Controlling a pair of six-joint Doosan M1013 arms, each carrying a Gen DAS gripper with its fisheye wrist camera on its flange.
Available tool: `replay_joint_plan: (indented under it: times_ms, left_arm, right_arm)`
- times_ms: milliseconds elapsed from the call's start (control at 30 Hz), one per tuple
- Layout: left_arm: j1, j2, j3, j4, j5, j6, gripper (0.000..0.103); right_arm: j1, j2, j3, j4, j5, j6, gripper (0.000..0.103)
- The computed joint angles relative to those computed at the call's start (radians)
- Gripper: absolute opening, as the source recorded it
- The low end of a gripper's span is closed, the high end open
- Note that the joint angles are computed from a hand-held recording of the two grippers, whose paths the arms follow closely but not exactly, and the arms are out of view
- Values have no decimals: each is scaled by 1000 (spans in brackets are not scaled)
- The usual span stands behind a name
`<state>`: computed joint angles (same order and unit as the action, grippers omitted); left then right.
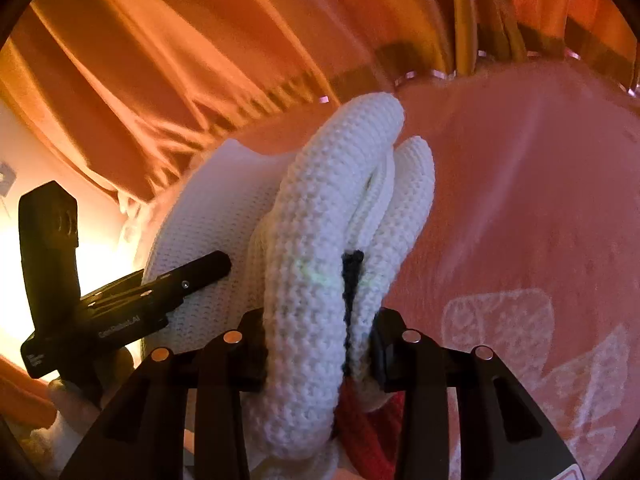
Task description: Fold small clothes
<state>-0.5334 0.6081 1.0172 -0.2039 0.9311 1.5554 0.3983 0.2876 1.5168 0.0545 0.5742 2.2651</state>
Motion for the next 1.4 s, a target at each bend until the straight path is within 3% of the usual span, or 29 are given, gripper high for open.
replay_joint_plan:
  times_ms: [233, 400, 567, 667, 800, 867, 1000, 1100, 1167, 1267, 1400]
  left_arm:
    - [-3, -50, 18, -26, -94, 81, 55]
    - [25, -100, 35, -87, -165, 137, 54]
    - [66, -179, 88, -43, -297, 149, 54]
    - [97, -213, 109, 21, -341, 131, 54]
    - [127, -176, 84, 177, -233, -2, 54]
    - [160, -155, 96, 187, -168, -78, 54]
    - [241, -102, 107, -102, -10, -15, 55]
    - [272, -49, 98, -334, 113, 16, 57]
    - [269, -19, 82, -421, 171, 53, 61]
    - [238, 5, 86, -514, 175, 87, 74]
    - [199, 55, 53, -542, 213, 35, 77]
  right_arm:
    - [34, -54, 9, -230, -55, 180, 36]
    - [85, -69, -33, -446, -87, 318, 36]
    - [115, -14, -148, -370, -104, 156, 37]
    - [110, 58, -227, -140, -113, -63, 37]
    - [106, 214, -356, -204, 86, -5, 35]
    - [88, 237, -336, -158, 106, 39, 34]
    - [66, 187, -246, -234, 56, 144, 34]
    - [73, 153, -217, -319, 94, 202, 34]
    - [66, 143, -198, -327, 111, 220, 33]
    - [46, 118, -141, -316, 113, 280, 32]
    - [6, 92, -55, -197, 79, 299, 29]
